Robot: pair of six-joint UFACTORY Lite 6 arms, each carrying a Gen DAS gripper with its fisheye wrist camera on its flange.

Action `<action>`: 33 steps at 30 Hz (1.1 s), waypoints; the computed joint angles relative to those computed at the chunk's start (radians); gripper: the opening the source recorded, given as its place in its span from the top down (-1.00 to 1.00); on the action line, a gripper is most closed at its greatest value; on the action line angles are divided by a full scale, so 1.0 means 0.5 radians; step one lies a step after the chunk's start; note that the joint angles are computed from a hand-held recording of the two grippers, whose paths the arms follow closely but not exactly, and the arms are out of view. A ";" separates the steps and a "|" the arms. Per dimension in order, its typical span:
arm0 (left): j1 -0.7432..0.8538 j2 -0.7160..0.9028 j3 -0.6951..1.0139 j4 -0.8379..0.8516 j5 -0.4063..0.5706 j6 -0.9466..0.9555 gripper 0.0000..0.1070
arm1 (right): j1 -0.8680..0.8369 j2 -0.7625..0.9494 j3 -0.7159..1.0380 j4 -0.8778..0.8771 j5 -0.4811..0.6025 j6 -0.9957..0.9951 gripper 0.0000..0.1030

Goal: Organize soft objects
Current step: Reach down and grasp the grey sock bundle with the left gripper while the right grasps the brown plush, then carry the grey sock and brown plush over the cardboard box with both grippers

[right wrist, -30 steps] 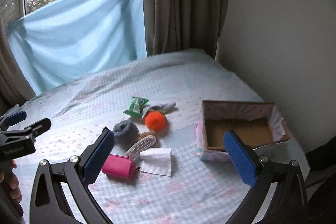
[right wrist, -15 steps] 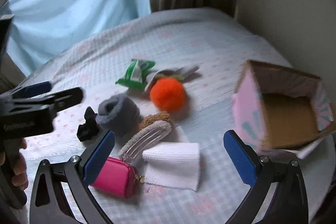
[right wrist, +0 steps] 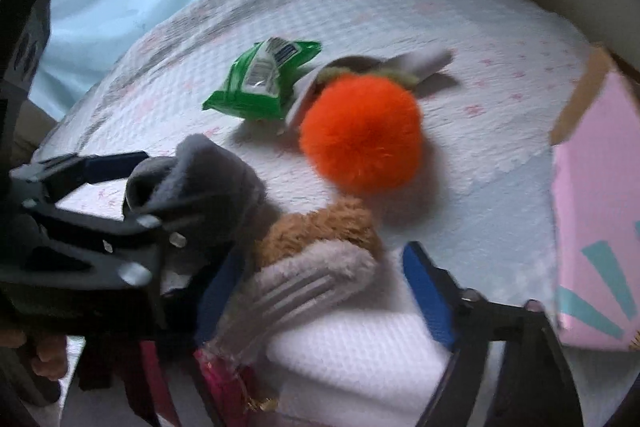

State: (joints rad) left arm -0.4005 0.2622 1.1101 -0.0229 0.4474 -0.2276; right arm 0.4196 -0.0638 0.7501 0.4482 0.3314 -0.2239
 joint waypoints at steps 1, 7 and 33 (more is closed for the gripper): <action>0.000 0.018 0.004 -0.030 -0.002 0.023 -0.40 | 0.010 0.027 0.016 -0.001 -0.014 -0.021 -0.12; -0.024 0.049 0.038 0.080 0.004 -0.112 0.05 | 0.009 0.092 0.054 0.056 -0.023 -0.118 0.04; -0.304 -0.719 0.768 0.502 1.200 -0.730 0.18 | -0.013 -0.750 0.678 -0.569 1.014 0.698 0.15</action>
